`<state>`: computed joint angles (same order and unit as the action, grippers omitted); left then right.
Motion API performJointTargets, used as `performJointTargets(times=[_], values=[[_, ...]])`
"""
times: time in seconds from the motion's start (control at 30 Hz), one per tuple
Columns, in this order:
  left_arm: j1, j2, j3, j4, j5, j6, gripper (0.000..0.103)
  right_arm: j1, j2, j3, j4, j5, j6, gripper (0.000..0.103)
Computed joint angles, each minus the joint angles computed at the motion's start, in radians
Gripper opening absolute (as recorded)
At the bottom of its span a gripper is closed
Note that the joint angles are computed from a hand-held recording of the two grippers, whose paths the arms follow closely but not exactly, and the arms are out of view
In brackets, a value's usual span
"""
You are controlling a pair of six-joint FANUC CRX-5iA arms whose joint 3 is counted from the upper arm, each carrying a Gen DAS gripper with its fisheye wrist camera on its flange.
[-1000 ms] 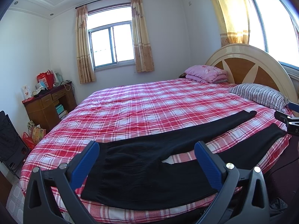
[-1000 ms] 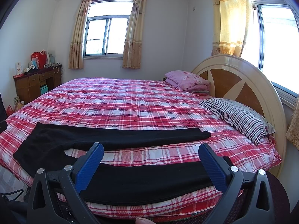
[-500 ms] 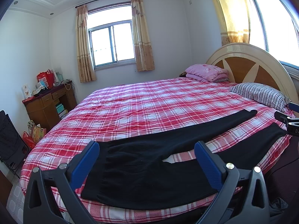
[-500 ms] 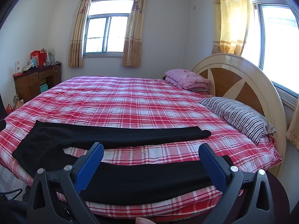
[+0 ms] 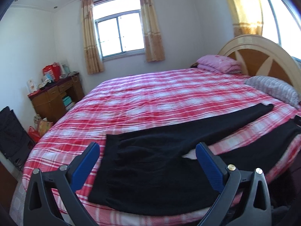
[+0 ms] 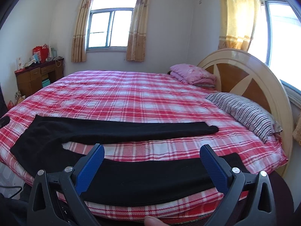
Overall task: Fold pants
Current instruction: 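Lower both grippers onto the pant leg hems and close on them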
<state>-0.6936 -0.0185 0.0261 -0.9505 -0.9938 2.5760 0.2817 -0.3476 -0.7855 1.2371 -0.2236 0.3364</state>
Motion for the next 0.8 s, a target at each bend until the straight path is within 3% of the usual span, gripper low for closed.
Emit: performJointTargets(times=[0.13,0.33,0.43,0.5,0.57,0.67,0.8], values=[[0.135,0.013,-0.031,0.058,0.034,-0.025,0.103,0.092,0.076,0.083,-0.412,-0.046,0.351,0.102],[0.37,0.08,-0.039,0.284,0.167,-0.191,0.103,0.102,0.187,0.173,-0.618,-0.119,0.526,0.102],[0.471,0.154,-0.006,0.433,0.208,-0.337,0.103,0.086,0.239,0.229,-0.684,-0.15,0.586,0.102],[0.536,0.201,0.01,0.556,0.233,-0.419,0.091,0.07,0.261,0.247,-0.664,-0.155,0.579,0.102],[0.583,0.236,0.019,0.66,0.255,-0.496,0.069,0.051,0.284,0.257,-0.617,-0.147,0.554,0.102],[0.606,0.276,0.045,0.727,0.269,-0.562,0.066,0.026,0.319,0.296,-0.61,-0.154,0.565,0.102],[0.601,0.332,0.106,0.745,0.233,-0.618,0.066,-0.003,0.375,0.352,-0.597,-0.171,0.562,0.102]])
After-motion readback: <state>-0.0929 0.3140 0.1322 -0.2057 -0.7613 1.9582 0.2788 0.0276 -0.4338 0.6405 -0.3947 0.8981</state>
